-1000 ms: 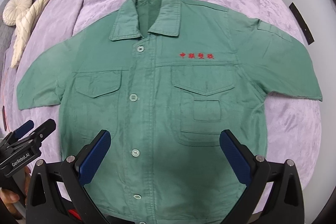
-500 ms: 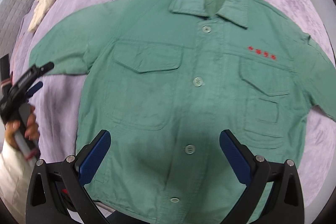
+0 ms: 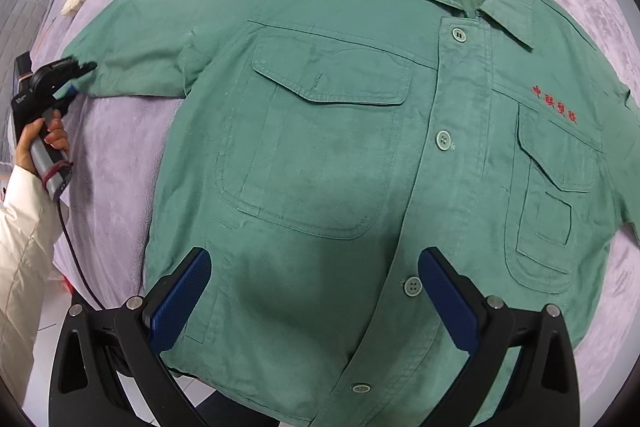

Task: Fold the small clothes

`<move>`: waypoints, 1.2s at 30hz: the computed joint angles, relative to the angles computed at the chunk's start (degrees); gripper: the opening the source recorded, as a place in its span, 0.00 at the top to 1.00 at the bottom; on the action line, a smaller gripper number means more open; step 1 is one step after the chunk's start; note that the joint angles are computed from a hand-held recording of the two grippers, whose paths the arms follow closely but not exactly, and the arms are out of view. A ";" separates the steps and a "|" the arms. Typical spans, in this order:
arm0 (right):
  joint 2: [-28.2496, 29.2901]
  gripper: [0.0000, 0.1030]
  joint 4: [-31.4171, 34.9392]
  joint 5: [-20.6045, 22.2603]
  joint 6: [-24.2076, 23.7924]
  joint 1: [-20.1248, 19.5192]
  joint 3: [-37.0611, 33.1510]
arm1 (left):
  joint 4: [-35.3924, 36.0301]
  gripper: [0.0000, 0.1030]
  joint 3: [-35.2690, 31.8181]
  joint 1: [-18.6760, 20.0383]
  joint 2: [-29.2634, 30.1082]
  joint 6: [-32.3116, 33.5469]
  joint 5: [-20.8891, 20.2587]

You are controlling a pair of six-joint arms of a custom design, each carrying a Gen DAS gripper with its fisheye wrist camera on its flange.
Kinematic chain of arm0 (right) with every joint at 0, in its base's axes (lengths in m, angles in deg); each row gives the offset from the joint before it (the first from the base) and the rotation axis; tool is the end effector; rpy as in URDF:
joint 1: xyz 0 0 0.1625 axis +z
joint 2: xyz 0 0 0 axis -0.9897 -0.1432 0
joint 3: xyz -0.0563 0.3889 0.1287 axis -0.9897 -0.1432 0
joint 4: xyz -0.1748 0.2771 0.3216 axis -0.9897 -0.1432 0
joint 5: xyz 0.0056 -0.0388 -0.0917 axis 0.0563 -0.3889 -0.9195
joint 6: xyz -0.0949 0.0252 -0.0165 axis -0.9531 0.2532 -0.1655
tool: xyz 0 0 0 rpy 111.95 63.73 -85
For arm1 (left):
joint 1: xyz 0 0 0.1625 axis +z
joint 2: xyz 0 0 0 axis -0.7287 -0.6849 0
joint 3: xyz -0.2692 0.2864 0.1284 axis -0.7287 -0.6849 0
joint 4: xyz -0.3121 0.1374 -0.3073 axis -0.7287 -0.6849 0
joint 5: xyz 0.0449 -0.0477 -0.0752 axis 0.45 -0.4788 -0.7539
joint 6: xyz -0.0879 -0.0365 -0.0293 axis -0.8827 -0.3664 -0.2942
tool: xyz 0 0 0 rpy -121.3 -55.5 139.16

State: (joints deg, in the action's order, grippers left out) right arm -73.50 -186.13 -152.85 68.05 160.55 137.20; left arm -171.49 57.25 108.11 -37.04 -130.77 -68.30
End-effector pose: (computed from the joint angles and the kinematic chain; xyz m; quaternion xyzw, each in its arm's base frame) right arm -0.0305 -0.5243 0.3886 0.0339 -0.9423 -0.0093 0.3329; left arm -0.0775 -0.5745 0.0772 -0.2237 0.8730 -0.3759 0.2158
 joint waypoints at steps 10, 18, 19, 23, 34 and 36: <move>-3.14 0.00 -0.38 3.31 0.12 -1.78 0.80 | -11.90 0.98 -4.70 -11.28 3.52 26.15 2.95; -7.47 0.00 -2.05 6.44 0.15 -5.83 -0.41 | -5.60 0.98 -22.30 -18.03 18.69 38.39 -12.60; -7.77 0.00 -1.88 6.84 0.18 -6.67 -1.20 | -3.05 0.98 -24.72 -18.48 21.06 38.25 -14.48; -9.09 0.00 -1.97 8.68 0.88 -10.88 -2.94 | 9.42 0.98 -33.94 -20.12 31.40 37.68 -18.33; -8.11 0.00 -4.90 11.18 1.00 -18.70 -6.21 | 21.12 0.81 -33.16 -22.64 34.89 33.38 -13.09; -6.81 0.00 -7.36 10.44 -0.62 -16.94 -6.86 | 21.15 0.16 -30.74 -23.12 32.06 32.83 -12.10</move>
